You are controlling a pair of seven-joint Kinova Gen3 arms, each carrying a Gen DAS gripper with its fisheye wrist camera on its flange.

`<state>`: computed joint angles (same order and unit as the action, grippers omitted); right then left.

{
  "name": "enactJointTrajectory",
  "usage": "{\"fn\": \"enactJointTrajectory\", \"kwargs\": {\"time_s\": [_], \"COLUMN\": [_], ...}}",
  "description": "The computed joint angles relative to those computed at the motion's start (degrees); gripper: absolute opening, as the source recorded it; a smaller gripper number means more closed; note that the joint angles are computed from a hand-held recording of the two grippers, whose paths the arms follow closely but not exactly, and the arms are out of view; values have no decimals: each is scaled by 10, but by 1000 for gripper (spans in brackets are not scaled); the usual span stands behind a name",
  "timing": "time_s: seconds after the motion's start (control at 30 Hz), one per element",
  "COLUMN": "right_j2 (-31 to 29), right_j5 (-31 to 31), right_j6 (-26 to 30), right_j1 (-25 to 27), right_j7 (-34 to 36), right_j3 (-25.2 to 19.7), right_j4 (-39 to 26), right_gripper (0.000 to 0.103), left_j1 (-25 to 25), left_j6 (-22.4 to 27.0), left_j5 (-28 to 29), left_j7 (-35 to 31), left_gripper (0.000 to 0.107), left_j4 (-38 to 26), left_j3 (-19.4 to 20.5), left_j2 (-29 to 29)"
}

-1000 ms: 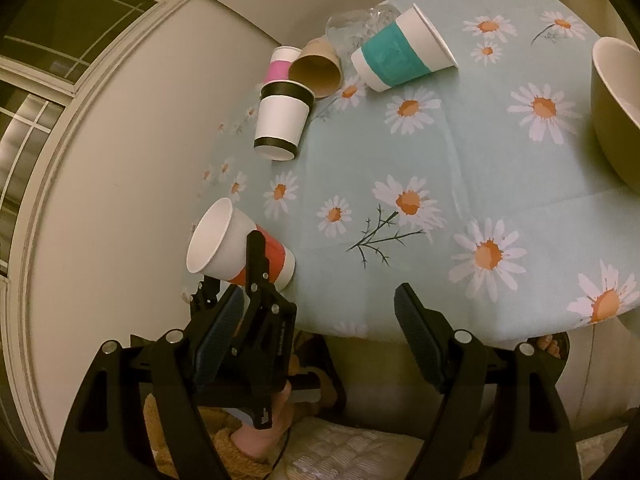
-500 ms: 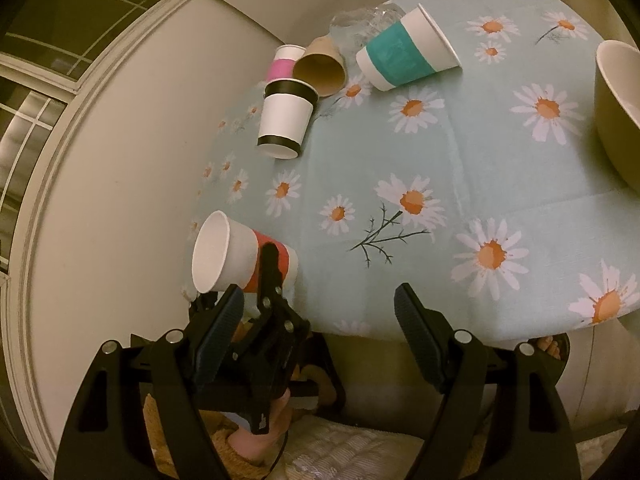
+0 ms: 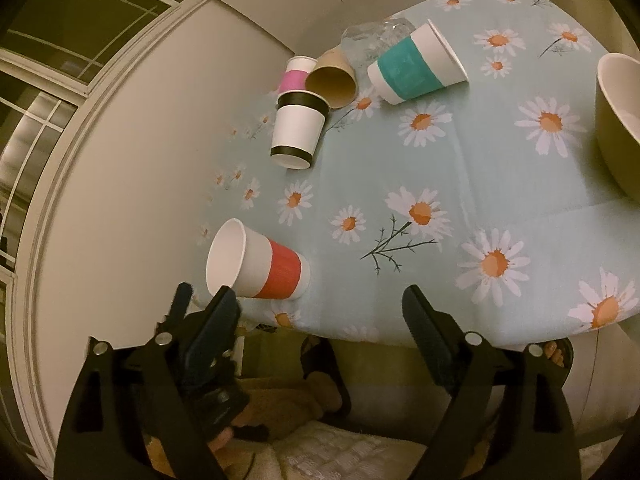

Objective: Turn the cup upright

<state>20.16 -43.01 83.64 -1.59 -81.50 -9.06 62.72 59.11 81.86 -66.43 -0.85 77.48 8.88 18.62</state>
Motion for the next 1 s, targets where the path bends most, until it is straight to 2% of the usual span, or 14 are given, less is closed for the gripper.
{"fn": "enactJointTrajectory", "kwargs": {"time_s": [0.1, 0.2, 0.4, 0.5, 0.63, 0.77, 1.0], "right_j2": [-3, -18, -55, -72, -99, -126, -169], "right_j5": [-3, -15, -23, -14, -4, 14, 77], "right_j6": [-8, -31, -94, -121, -153, -169, -200], "right_j1": [-2, 4, 1, -6, -19, -36, -88], "right_j7": [7, 25, 62, 81, 120, 148, 171], "right_j3": [-2, -2, 7, 10, 12, 18, 19], "right_j4": [5, 22, 58, 70, 96, 130, 174], "right_gripper": [86, 91, 93, 93, 93, 93, 93], "left_j1": [-17, -39, -118, -155, -186, -217, -255], "left_j6": [-18, -23, -78, -99, -118, -171, -194], "left_j5": [38, 84, 182, 228, 242, 263, 287], "left_j7": [-25, -46, -128, -147, -162, -171, -193], "left_gripper": [97, 96, 96, 96, 96, 96, 96], "left_j4": [-6, -17, -5, 13, 40, 83, 112], "left_j3": [10, 18, 49, 58, 77, 92, 119], "left_j2": [-33, -62, -126, -152, -170, -199, -225]}}
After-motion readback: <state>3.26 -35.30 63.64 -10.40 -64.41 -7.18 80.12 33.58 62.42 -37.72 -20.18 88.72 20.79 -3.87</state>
